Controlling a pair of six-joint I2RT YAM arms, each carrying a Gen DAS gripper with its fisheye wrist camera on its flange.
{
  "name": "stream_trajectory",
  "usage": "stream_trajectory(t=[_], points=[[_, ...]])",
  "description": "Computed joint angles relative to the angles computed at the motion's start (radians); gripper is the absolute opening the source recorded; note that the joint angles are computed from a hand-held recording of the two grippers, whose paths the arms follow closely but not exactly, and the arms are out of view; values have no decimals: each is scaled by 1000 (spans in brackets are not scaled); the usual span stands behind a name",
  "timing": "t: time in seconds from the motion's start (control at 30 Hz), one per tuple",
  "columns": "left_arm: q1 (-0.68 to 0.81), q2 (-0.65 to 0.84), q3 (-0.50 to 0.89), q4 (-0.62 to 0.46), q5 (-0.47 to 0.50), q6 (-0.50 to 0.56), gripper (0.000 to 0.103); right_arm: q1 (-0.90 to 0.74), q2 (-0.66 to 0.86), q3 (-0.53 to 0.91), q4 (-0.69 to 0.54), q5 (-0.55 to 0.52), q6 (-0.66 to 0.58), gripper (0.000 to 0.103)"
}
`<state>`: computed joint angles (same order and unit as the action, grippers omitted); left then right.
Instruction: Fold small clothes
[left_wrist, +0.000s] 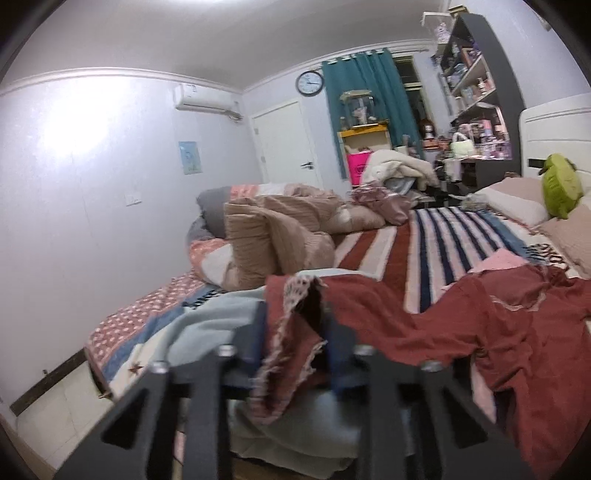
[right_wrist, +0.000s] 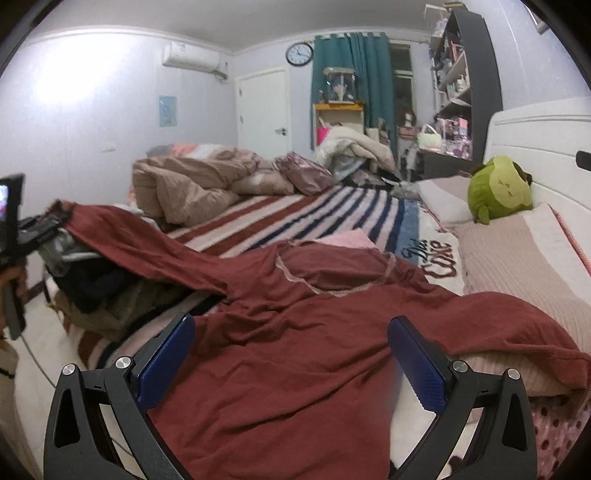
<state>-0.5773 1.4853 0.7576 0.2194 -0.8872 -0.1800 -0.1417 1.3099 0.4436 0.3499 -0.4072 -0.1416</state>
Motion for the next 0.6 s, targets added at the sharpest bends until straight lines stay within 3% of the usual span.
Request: stream_trajectory(t=[0.1, 0.3, 0.43, 0.6], points=[[-41, -4, 21, -10, -29, 19, 7, 5, 30, 25, -20, 39, 6, 103], [-159, -21, 70, 12, -39, 58, 6, -44, 91, 42, -8, 75, -15, 103], [-250, 18, 152, 26, 39, 44, 5, -100, 136, 48, 11, 33, -33, 103], [-346, 203, 348, 26, 185, 17, 5, -192, 227, 63, 48, -14, -60, 103]])
